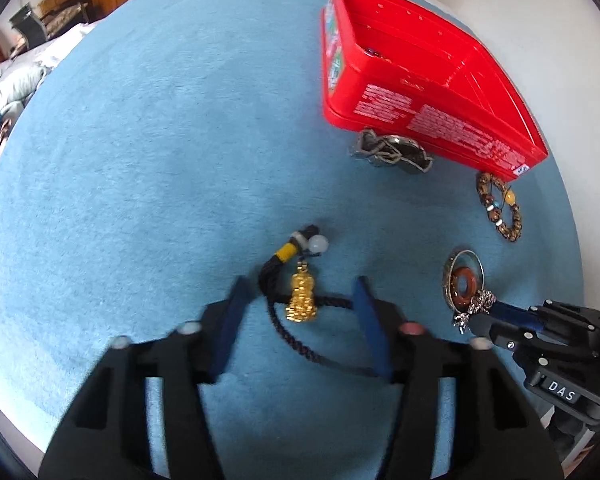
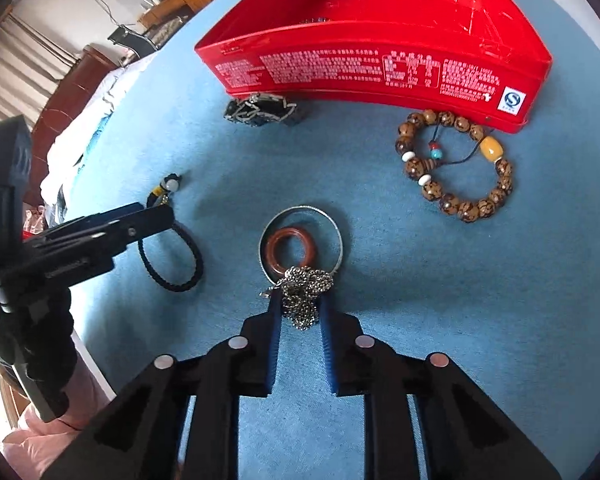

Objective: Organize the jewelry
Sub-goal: 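Grasp the black cord with gold pendant with the left tool while the right tool lifts the silver pendant, then carry the cord necklace with the left tool while the right tool carries the silver pendant over the tin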

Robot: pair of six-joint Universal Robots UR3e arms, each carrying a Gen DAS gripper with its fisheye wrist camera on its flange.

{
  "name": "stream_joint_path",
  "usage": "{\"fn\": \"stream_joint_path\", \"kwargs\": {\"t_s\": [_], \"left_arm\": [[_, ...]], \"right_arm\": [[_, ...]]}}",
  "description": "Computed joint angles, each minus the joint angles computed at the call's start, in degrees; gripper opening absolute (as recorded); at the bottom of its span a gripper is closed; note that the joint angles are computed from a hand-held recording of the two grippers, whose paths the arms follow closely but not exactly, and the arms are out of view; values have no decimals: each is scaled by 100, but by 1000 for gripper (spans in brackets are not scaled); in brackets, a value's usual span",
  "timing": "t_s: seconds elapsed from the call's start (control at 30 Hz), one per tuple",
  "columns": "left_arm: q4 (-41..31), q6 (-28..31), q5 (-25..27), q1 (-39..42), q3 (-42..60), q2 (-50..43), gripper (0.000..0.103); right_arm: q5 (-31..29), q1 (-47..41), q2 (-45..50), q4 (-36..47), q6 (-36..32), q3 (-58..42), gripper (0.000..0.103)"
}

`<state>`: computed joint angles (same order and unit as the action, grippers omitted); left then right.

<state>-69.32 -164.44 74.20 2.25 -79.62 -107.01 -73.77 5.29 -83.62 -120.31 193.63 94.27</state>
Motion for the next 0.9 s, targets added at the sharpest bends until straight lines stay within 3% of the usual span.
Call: {"fn": "stream_joint_path", "kwargs": {"t_s": [0.07,0.13,0.5,0.67,0.9], "left_arm": [[175,-71,139,-86,-34,-31,23],[264,-111,196,-131,-37,-66,16],[428,72,-339,-56,-341,386,9],[399,127,-688,18,-362,736,9],[247,-100,-774,-162,631,377,9]], "right_arm": [[84,-63,-111,-31,-52,85,17],[108,-129,-291,-29,-108,147,17],[374,-590,-1488,165,-349,483,16],[356,-663,-1477,354,-302,-33,16],[241,-911,-1207,613,-311,-645,16]]}}
